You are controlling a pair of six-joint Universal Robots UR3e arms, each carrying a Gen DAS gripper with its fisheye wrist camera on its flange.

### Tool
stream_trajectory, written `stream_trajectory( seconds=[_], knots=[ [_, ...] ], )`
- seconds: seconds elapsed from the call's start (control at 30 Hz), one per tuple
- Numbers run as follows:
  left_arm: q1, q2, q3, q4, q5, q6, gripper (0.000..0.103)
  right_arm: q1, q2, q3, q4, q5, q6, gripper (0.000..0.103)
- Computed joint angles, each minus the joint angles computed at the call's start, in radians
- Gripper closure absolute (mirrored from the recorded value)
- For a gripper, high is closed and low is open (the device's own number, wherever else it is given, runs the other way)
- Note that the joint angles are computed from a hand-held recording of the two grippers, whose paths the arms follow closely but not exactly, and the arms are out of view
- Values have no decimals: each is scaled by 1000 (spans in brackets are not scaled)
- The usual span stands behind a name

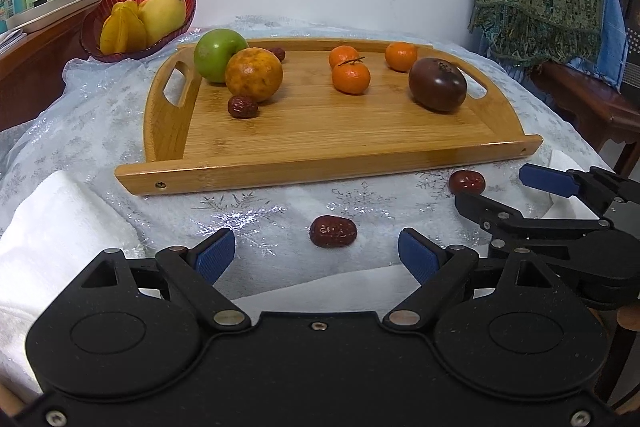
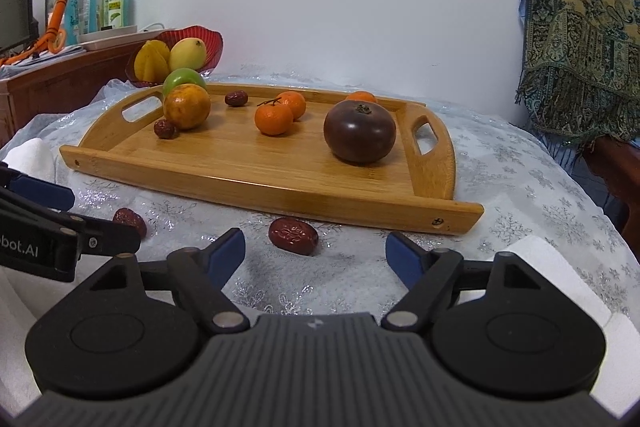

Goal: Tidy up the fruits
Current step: 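Grasp a red date with the left gripper while the right grasps another red date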

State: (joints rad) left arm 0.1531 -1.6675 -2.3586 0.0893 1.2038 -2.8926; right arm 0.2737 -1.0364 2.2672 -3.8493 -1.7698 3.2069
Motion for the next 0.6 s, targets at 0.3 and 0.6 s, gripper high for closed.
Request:
stream_trajectory(
  seconds=[0.3, 0.6],
  knots=[
    [-10, 9, -6, -13, -10, -8, 26, 14, 26, -16, -11, -13, 24, 23],
    [-22, 23, -21, -2, -12, -6, 49, 24, 41, -34, -10, 4, 37, 31]
  ],
)
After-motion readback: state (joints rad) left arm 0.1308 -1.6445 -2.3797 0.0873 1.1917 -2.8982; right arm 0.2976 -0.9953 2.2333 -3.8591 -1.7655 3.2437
